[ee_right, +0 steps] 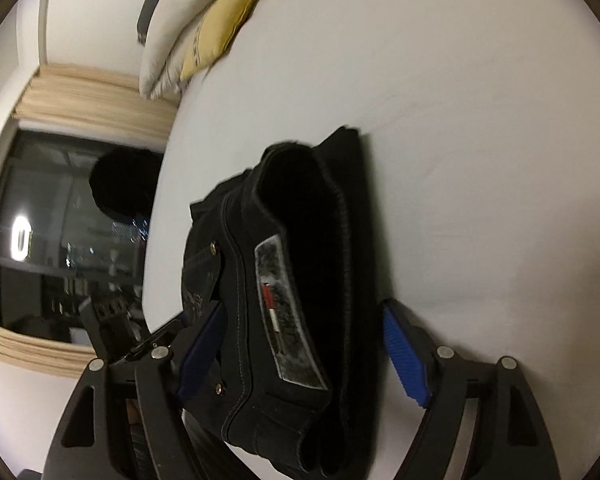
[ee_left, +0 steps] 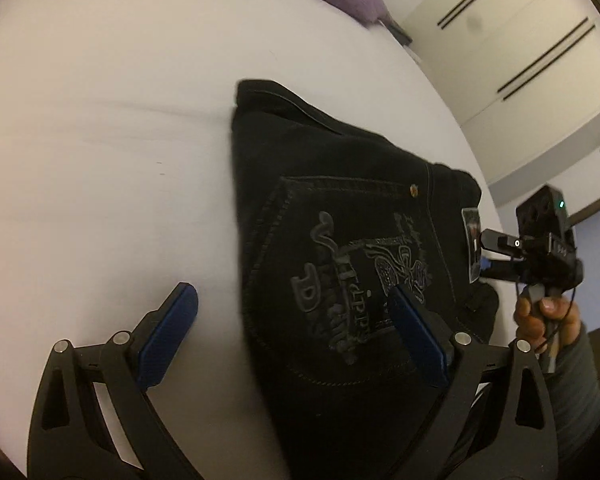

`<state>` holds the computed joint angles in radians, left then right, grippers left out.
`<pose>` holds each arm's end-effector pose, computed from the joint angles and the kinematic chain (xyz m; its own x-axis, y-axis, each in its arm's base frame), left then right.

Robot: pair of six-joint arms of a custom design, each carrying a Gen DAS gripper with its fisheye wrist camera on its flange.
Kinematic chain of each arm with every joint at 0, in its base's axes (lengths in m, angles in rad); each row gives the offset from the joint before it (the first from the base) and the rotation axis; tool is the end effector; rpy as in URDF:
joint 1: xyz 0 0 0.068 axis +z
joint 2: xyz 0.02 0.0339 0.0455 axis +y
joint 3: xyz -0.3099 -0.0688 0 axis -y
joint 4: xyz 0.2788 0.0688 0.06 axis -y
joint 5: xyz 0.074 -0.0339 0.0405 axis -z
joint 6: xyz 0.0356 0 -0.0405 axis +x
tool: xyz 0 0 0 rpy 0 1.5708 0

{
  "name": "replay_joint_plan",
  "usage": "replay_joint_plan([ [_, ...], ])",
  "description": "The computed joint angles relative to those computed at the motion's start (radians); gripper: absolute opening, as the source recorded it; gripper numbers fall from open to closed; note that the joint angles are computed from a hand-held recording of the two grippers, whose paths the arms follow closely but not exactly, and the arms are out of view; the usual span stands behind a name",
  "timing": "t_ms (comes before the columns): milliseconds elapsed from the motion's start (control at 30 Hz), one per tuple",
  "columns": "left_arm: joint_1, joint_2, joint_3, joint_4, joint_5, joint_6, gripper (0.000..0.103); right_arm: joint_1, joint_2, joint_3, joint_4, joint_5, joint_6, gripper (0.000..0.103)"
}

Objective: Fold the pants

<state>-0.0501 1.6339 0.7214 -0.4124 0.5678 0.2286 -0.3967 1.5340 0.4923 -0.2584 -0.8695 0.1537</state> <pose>0.2816 -0.0333 0.1381 -0.9043 0.2366 -0.3553 0.3880 0.8027 -0.4529 0.2199 -0.0626 0.1194 -0.8690 0.4711 -0.1515 0.1962 0.6091 0.7684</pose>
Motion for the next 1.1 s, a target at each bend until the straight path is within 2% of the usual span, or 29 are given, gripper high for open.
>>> replay_joint_plan([
  [33, -0.015, 0.009, 0.001, 0.008, -0.014, -0.006, 0.093, 0.016, 0.001, 0.007, -0.012, 0.021, -0.009, 0.074],
  [67, -0.027, 0.014, 0.003, 0.013, -0.028, -0.015, 0.086, 0.026, -0.002, 0.008, -0.012, 0.039, -0.007, 0.071],
  [133, -0.035, 0.016, 0.008, 0.009, -0.029, -0.027, 0.066, 0.031, 0.000, 0.004, -0.007, 0.055, -0.016, 0.048],
  [167, -0.036, 0.023, 0.016, -0.004, -0.005, -0.032, 0.051, 0.031, -0.008, -0.005, -0.001, 0.071, -0.016, 0.043],
  [200, -0.047, 0.016, 0.017, -0.004, -0.015, -0.047, 0.048, 0.041, -0.011, -0.006, 0.015, 0.082, 0.005, 0.038],
  [267, -0.079, -0.008, 0.007, 0.007, -0.057, -0.053, 0.042, 0.029, -0.039, -0.039, 0.052, 0.075, 0.019, 0.034],
  [400, -0.106, -0.063, -0.007, 0.012, -0.079, -0.083, 0.020, 0.088, -0.167, -0.079, 0.077, 0.148, 0.082, 0.023],
  [600, -0.130, -0.164, 0.008, -0.024, -0.082, -0.124, 0.014, 0.183, -0.402, -0.057, -0.032, 0.278, 0.089, 0.019],
  [700, -0.154, -0.218, 0.051, -0.062, -0.077, -0.145, 0.014, 0.158, -0.476, -0.023, -0.108, 0.275, 0.060, 0.019],
  [800, -0.182, -0.239, 0.097, -0.080, -0.076, -0.172, 0.014, 0.070, -0.507, 0.009, -0.171, 0.216, 0.010, 0.019],
  [967, -0.264, -0.170, 0.129, -0.018, -0.108, -0.245, 0.015, -0.057, -0.459, 0.055, -0.239, 0.173, -0.106, 0.019],
  [1033, -0.304, -0.105, 0.121, 0.050, -0.140, -0.269, 0.015, -0.077, -0.396, 0.045, -0.202, 0.184, -0.129, 0.019],
  [1100, -0.361, -0.021, 0.122, 0.125, -0.204, -0.294, 0.016, -0.113, -0.258, 0.021, -0.108, 0.177, -0.139, 0.019],
])
